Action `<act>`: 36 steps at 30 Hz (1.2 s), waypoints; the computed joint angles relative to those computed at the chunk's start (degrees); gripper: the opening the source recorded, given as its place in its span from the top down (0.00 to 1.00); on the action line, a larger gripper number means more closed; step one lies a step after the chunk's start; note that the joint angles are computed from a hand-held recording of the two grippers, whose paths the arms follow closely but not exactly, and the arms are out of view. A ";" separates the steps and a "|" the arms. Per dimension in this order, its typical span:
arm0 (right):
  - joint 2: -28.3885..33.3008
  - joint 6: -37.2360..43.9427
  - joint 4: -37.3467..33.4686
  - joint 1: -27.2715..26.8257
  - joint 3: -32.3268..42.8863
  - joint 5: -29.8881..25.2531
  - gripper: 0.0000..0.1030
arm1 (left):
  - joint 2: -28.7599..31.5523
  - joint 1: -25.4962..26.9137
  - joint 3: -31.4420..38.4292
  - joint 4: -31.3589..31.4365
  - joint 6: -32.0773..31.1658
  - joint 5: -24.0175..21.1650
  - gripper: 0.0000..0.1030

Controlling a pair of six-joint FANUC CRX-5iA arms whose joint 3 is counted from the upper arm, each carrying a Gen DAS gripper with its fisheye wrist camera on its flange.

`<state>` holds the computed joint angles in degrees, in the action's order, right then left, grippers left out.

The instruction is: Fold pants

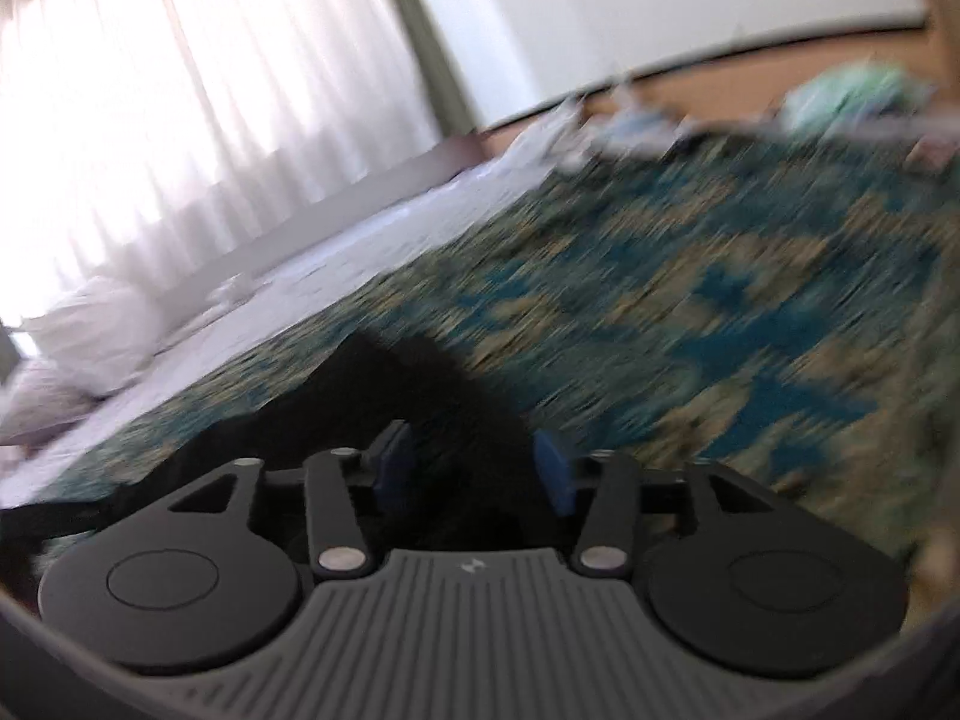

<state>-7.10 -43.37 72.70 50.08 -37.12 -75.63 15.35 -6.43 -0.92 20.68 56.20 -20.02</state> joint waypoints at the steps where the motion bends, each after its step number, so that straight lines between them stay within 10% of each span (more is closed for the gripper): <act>1: 0.98 2.22 0.29 0.41 1.06 -2.54 0.32 | 0.01 -0.15 0.12 -0.73 0.47 0.14 0.84; 8: 1.58 25.07 2.48 -6.59 7.49 18.98 0.40 | 0.03 -0.44 -1.20 1.09 -1.83 2.12 0.84; 14: 10.63 45.55 -7.60 -9.56 18.85 26.04 0.43 | -0.19 -0.24 -3.46 8.16 -7.24 3.36 0.83; 28: 17.31 47.79 -7.16 -9.45 21.41 15.26 0.50 | -0.08 -0.21 -5.83 18.32 -14.16 4.03 0.83; 36: 16.09 44.93 -6.47 -11.33 19.63 19.73 0.47 | 0.03 -0.15 -5.39 17.05 -12.92 3.79 0.83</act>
<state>8.99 1.56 66.23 38.75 -17.49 -55.90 15.38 -6.58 -6.31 37.73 43.28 -16.23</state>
